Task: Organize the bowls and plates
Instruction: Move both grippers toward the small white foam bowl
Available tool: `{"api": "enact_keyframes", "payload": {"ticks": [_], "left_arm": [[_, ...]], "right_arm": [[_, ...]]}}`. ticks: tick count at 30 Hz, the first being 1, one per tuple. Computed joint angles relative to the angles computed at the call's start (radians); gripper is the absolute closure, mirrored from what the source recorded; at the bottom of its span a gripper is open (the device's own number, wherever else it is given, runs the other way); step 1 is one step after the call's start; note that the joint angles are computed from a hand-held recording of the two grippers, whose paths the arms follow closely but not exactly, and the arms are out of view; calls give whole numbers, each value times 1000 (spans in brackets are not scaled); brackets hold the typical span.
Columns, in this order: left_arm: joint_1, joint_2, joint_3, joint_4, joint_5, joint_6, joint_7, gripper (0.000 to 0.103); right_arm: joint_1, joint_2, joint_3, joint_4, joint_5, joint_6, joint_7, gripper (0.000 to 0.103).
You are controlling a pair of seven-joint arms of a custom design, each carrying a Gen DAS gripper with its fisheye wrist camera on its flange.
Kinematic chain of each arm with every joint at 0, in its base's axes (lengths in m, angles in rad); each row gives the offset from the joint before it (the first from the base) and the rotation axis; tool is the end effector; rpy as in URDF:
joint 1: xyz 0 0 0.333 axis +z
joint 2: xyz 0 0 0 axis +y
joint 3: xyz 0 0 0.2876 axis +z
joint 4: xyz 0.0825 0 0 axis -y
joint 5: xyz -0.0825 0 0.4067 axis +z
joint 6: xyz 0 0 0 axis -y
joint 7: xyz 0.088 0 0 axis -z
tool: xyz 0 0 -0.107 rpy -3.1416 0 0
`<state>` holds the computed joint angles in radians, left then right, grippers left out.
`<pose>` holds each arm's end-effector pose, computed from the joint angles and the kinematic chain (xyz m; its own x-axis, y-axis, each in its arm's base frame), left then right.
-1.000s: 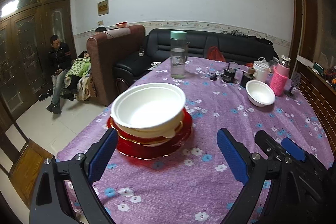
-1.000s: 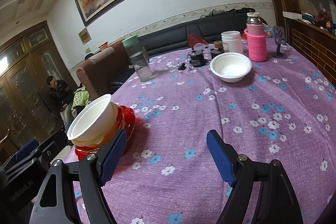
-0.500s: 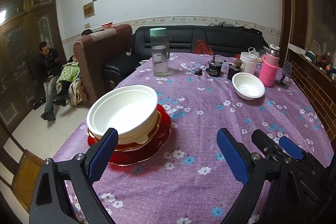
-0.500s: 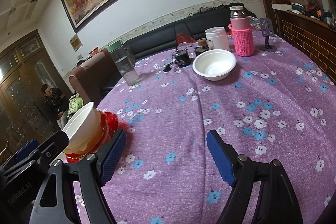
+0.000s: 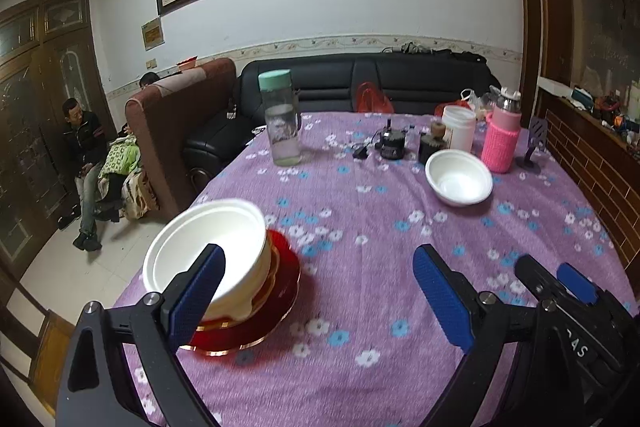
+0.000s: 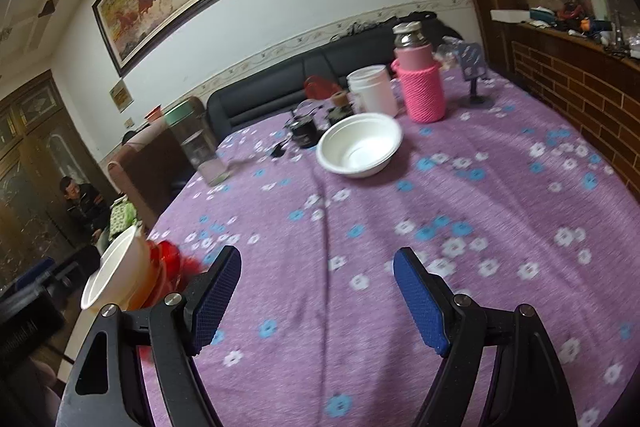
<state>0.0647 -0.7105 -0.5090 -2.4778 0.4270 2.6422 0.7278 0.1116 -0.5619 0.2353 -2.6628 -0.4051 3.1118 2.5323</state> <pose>0.3915 -0.2285 0.5582 0.1083 -0.9915 -0.0727 -0.5570 0.0001 -0.8305 0.4074 0.1869 0.4867 -0.0042 -0.9438 -0.3305 -0.5646 0.2750 -0.7782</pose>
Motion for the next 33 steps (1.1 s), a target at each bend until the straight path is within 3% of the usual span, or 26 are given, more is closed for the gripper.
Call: {"api": "enact_keyframes", "payload": {"ticks": [6, 14, 20, 26, 33], "left_arm": [[-55, 141, 75, 109, -83, 7, 84, 8], [-96, 311, 110, 275, -99, -18, 135, 9], [-181, 485, 208, 442, -240, -51, 248, 9], [-191, 633, 204, 619, -3, -143, 152, 9], [-276, 823, 284, 835, 42, -220, 146, 9]], "right_arm": [[-15, -18, -23, 16, -13, -40, -31, 20], [15, 32, -78, 104, -9, -94, -119, 19], [37, 122, -118, 212, 11, -142, -183, 19], [44, 240, -154, 348, 39, -208, -240, 19], [59, 399, -205, 509, 115, -273, -323, 19]]}}
